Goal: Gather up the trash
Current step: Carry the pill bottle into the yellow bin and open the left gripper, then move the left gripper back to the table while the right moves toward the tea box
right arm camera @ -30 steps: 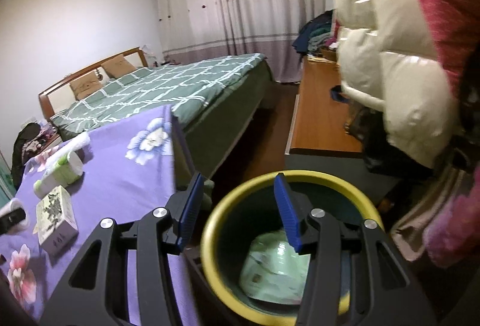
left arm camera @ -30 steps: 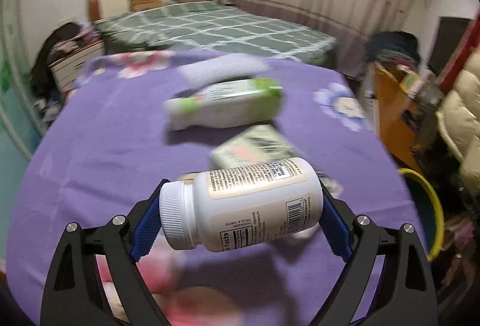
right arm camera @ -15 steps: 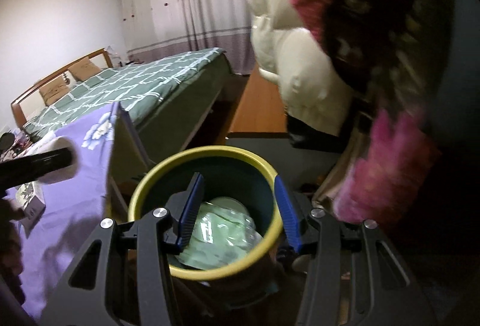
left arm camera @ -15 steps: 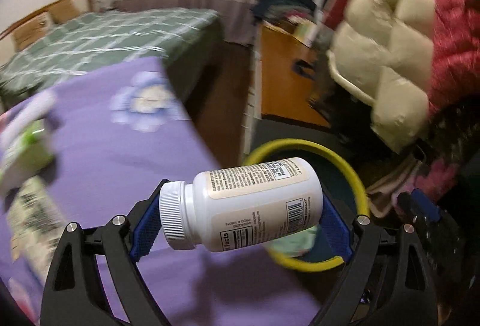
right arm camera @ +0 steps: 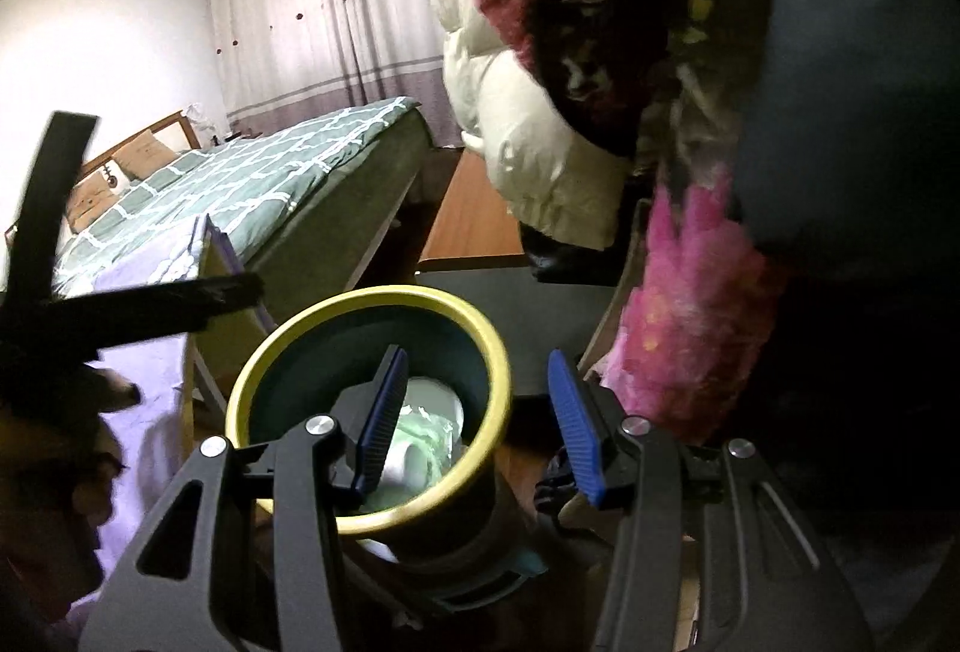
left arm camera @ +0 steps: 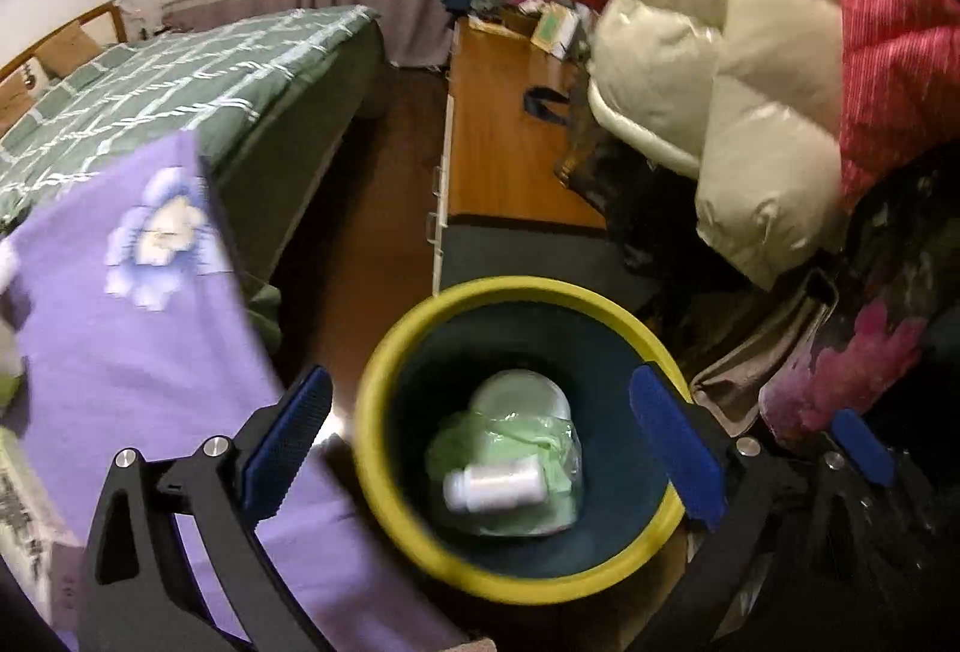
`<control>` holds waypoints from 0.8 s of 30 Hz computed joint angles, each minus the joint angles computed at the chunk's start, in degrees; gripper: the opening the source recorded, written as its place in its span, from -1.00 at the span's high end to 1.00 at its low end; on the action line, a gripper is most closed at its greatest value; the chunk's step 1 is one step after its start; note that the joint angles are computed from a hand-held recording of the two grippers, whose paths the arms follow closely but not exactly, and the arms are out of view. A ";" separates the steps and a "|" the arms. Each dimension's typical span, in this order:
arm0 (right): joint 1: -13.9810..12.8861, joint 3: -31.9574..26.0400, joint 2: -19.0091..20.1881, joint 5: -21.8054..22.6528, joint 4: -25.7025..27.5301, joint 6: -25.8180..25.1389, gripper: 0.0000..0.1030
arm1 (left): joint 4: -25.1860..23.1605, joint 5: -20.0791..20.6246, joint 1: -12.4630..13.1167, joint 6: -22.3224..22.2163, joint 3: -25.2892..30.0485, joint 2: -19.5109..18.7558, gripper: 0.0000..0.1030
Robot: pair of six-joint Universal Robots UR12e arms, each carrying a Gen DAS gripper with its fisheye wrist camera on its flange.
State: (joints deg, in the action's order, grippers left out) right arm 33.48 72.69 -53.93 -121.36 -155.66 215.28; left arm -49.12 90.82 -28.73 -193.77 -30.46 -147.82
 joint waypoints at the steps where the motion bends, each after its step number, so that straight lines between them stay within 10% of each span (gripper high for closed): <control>1: 0.01 -0.16 0.12 0.47 -0.06 -0.34 0.08 | 2.53 0.44 0.39 -0.38 -3.84 2.15 -0.90; 12: 1.39 -9.88 5.82 10.76 1.31 -7.70 0.08 | 21.71 11.78 5.74 -7.87 -36.96 21.47 -0.90; 24: 3.96 -28.71 15.85 25.31 9.40 -18.53 0.07 | 27.89 28.16 11.98 -16.64 -54.90 30.75 -0.91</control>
